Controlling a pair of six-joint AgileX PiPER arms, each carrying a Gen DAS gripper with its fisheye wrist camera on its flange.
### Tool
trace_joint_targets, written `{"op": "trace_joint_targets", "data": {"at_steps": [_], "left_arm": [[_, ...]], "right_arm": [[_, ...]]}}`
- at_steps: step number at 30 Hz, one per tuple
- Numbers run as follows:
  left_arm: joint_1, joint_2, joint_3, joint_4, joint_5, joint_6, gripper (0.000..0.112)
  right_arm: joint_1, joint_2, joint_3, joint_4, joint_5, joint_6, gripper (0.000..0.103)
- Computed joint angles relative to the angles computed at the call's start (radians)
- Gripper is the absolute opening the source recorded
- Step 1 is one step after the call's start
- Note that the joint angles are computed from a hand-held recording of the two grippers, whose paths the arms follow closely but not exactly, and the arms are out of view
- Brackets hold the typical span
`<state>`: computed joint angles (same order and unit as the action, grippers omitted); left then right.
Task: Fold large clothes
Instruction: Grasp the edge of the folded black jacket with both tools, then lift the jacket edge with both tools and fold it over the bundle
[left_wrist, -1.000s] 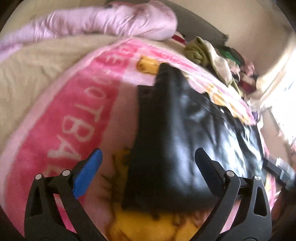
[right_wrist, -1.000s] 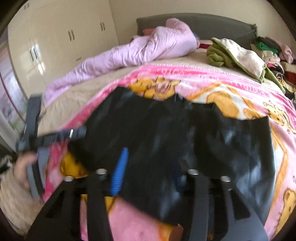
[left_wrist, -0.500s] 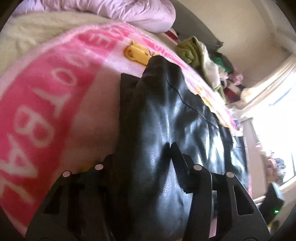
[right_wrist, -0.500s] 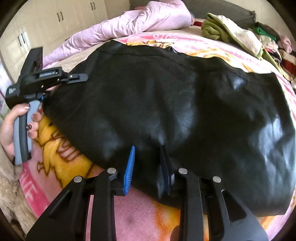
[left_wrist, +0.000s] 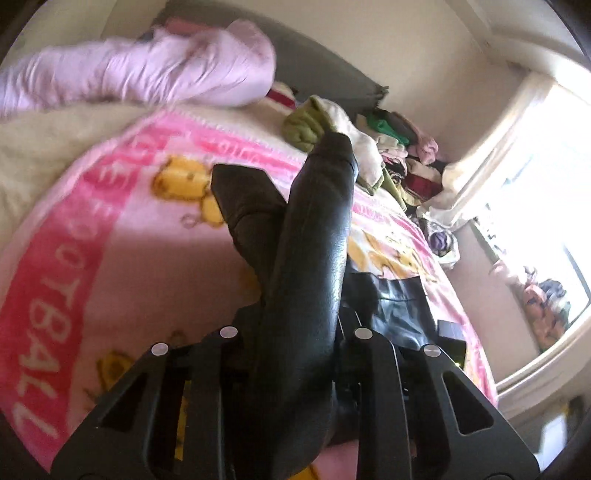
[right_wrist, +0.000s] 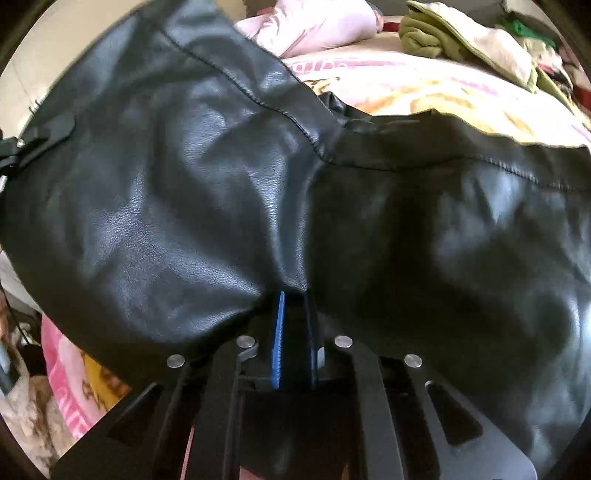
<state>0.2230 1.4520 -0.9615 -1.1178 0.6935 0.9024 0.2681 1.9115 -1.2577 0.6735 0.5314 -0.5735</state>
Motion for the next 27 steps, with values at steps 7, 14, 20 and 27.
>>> {"op": "trace_joint_targets", "data": {"at_steps": [7,14,20,27], "left_arm": [[-0.199,-0.068,-0.038,0.176,-0.130,-0.207,0.017],[-0.429,-0.094,-0.025,0.431,-0.298,-0.467,0.017],[-0.578,-0.118,0.010,0.799,-0.392,-0.811,0.017],[-0.615,-0.131,0.031,0.918,-0.405,-0.897,0.018]], "right_arm": [[-0.263,-0.197,0.092,0.398,0.213,-0.289,0.023],[-0.418,-0.251,-0.121,0.384,0.536,-0.128,0.082],[-0.282,-0.109,-0.401,0.159,0.639,0.167,0.087],[-0.113,0.005,-0.572,-0.065,0.622,0.343,0.083]]}}
